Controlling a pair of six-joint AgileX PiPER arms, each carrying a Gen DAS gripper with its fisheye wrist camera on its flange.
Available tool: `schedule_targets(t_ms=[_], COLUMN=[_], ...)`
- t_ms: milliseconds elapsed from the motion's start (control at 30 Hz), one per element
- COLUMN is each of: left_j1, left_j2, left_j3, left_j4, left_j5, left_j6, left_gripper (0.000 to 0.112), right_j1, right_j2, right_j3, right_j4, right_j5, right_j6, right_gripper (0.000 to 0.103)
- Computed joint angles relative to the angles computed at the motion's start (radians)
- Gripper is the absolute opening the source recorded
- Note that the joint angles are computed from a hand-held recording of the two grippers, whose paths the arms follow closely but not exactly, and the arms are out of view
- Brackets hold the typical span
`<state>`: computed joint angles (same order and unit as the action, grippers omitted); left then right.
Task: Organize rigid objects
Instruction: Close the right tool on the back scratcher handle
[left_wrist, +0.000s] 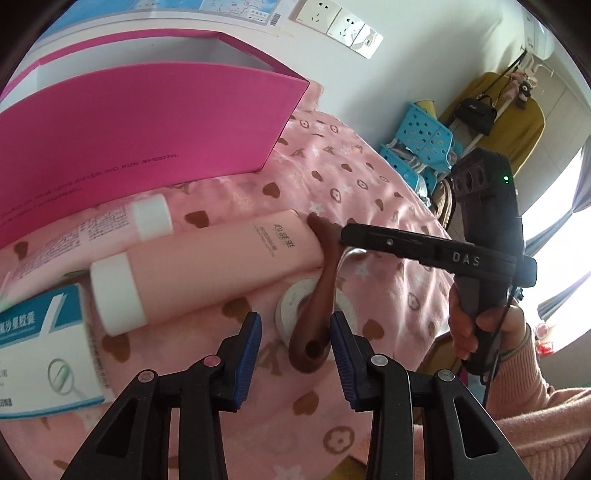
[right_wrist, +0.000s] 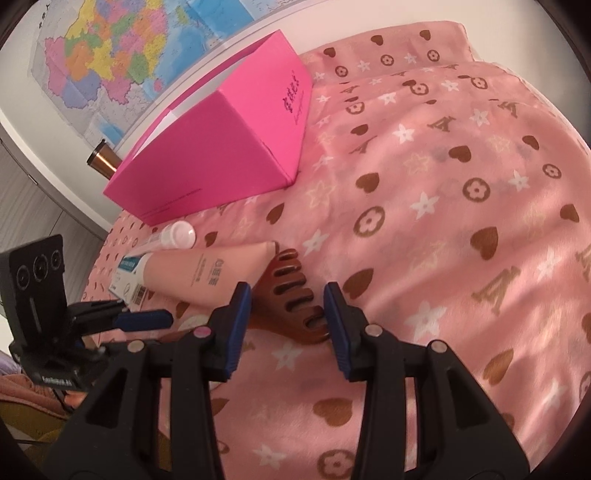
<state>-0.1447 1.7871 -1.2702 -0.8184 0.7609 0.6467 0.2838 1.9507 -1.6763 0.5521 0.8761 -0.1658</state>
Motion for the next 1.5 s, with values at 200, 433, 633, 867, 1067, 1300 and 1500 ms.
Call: schedule_targets(t_ms=[200, 433, 633, 867, 1067, 1300, 1500], left_j1=[-0.023, -0.034, -0.032, -0.038, -0.039, -0.061, -0.095], left_j2=[-0.045, 0.0, -0.008, -0.019, -0.032, -0.017, 0.02], left_j3=[0.056, 0.017, 0.027, 0.024, 0.022, 0.001, -0.035], left_j4=[0.004, 0.051, 0.044, 0.024, -0.015, -0.002, 0.048], left_j5=[-0.004, -0.002, -0.01, -0.003, 0.018, 0.004, -0.006], left_j6=[0.059, -0.018, -0.011, 0.017, 0.062, 0.05, 0.021], left_gripper=[0.04, 0.026, 0.025, 0.024, 0.022, 0.019, 0.024], right_j1=[-0.006, 0.002, -0.02, -0.044, -0.034, -0.024, 0.038], right_j2=[-0.001, -0.005, -0.053, -0.096, -0.027, -0.011, -0.009], right_j3=[0.016, 0.024, 0.088, 0.188, 0.182, 0.161, 0.113], right_j4=[0.023, 0.065, 0.153, 0.359, 0.462, 0.457, 0.277], right_j5=[-0.016, -0.004, -0.023, 0.042, 0.038, -0.012, -0.073], right_j6=[-0.022, -0.06, -0.1, -0.203, -0.2, -0.11, 0.052], right_gripper=[0.045, 0.049, 0.049, 0.049, 0.048, 0.048, 0.042])
